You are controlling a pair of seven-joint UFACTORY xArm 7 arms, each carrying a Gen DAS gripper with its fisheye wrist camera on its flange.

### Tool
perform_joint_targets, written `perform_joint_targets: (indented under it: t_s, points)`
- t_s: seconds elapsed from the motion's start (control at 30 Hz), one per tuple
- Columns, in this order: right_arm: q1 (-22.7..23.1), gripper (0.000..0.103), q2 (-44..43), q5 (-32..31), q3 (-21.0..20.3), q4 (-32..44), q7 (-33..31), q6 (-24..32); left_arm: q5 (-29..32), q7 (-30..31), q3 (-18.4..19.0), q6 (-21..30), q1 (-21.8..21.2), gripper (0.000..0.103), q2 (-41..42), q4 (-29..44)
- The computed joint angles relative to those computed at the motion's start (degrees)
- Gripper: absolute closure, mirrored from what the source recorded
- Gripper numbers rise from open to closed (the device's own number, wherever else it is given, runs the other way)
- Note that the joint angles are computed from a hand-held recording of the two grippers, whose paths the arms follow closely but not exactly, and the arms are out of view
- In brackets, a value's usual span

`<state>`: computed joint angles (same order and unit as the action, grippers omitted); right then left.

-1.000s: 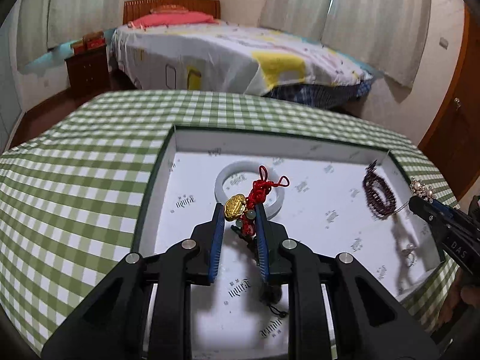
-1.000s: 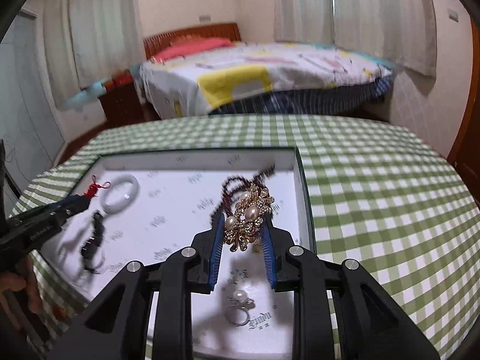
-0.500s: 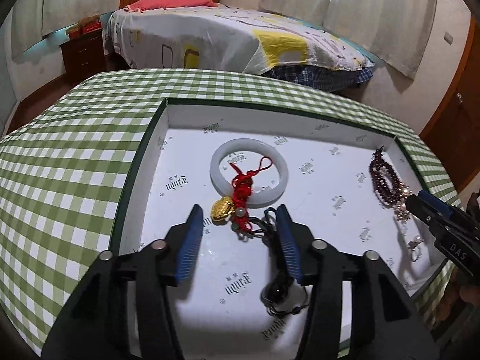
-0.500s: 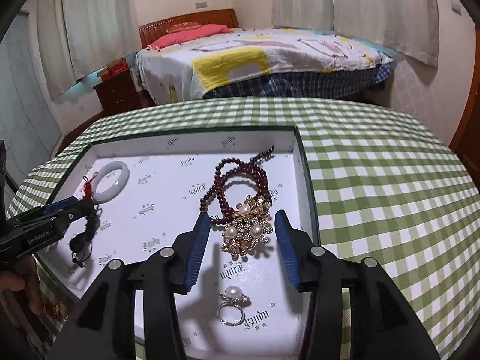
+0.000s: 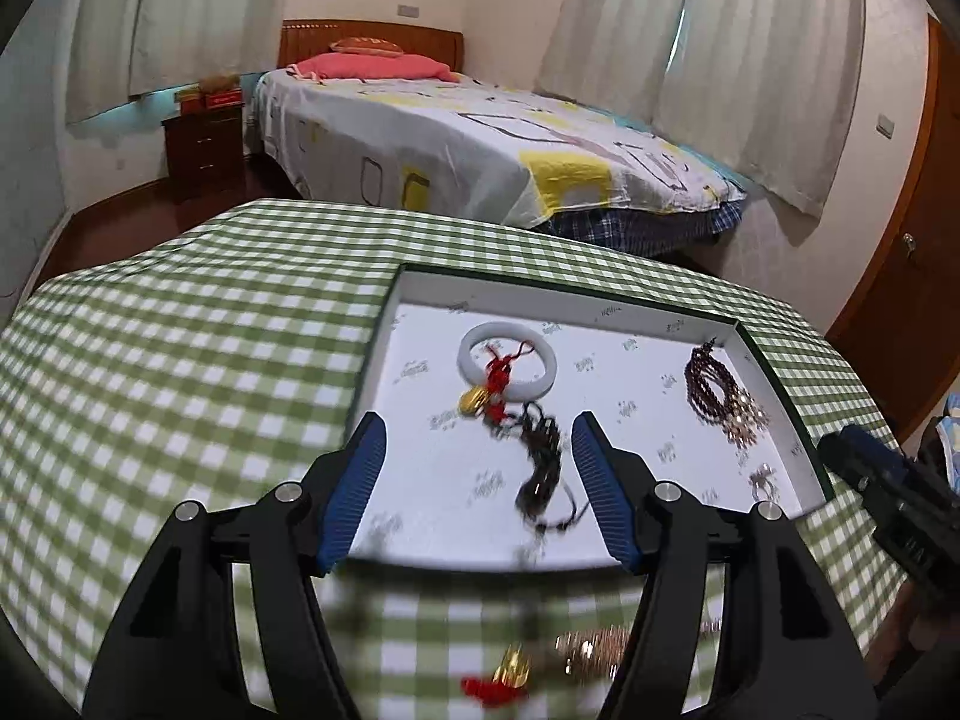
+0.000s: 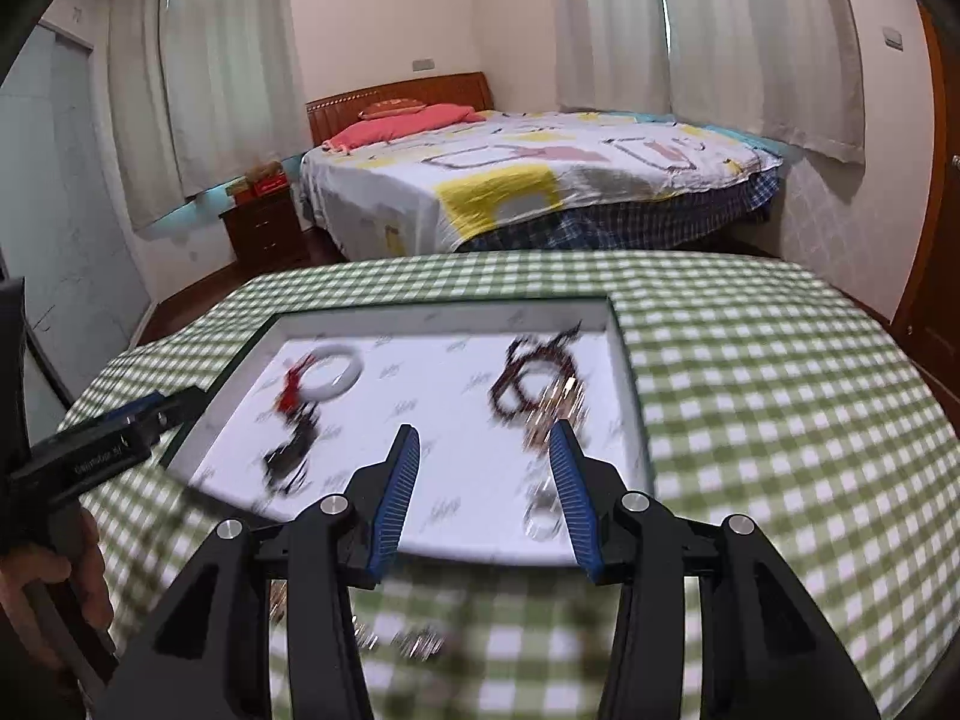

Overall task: Organize jewelry
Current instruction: 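Pull both open tools back from the tray toward the jewelry row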

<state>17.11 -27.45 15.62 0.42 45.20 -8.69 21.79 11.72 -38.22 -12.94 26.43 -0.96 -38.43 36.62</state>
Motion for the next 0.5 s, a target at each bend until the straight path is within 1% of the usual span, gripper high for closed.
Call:
perform_joint_targets:
  t_s: [0.17,0.27,0.4,0.5]
  points:
    - [0.12,0.059,-4.78,-1.12,1.54,-4.70,1.50,2.64,-0.39,-1.01,-0.87,5.54,-1.13,0.040,-8.62,-4.16]
    - [0.75,0.059,-5.95,-1.36,1.44,-6.40,1.82,4.37,-0.76,-0.97,-1.00,9.73,-1.99,0.040,-13.45,-6.22]
    - [0.68,0.060,-6.55,-2.40,2.38,-7.82,2.93,5.13,-1.76,-0.61,-0.12,14.89,-2.84,0.040,-19.08,-8.79]
    - [0.51,0.063,-6.12,-3.54,3.32,-7.75,4.03,5.92,-2.21,-0.26,0.76,17.49,-2.55,0.040,-22.22,-10.47]
